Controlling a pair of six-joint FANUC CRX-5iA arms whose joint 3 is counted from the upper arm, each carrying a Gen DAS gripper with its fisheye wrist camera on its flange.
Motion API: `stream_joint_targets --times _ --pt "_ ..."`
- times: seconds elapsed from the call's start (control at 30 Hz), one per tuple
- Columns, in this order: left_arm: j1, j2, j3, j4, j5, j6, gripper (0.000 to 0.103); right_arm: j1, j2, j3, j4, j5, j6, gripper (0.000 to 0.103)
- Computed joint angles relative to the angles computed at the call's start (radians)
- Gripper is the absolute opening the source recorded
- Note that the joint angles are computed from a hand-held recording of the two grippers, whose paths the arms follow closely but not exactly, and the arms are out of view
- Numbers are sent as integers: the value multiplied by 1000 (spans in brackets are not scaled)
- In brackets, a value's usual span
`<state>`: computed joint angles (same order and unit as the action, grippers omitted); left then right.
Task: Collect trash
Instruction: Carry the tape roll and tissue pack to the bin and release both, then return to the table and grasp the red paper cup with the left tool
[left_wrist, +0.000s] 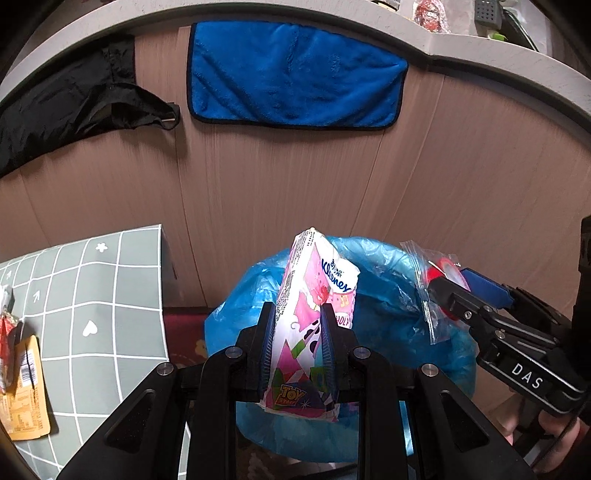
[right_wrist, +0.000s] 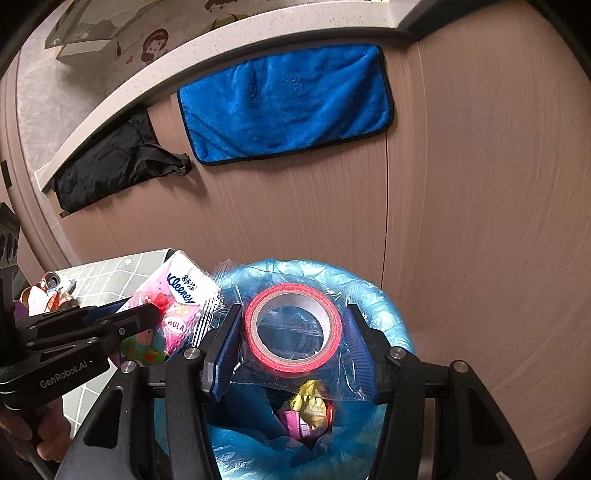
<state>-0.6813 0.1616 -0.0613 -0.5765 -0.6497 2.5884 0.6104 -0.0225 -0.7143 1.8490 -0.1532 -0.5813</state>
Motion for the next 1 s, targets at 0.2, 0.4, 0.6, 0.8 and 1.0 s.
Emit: stream_joint_targets --times 0.2,0.4,0.6,0.8,1.0 --pt "67 -41 -86 131 160 -78 45 9 -6 -6 19 -37 -20 66" --pt "35 -107 -83 25 99 24 46 68 -31 -16 -129 -88 83 66" --pt "1 -233 -147 -104 -23 189 46 155 -76 -17 -226 -163 166 66" --pt "-37 -409 -260 -192 -164 280 46 251 -90 14 -192 -201 155 66" --pt "-46 -657 -394 -238 -333 317 46 406 8 136 -316 -220 318 66"
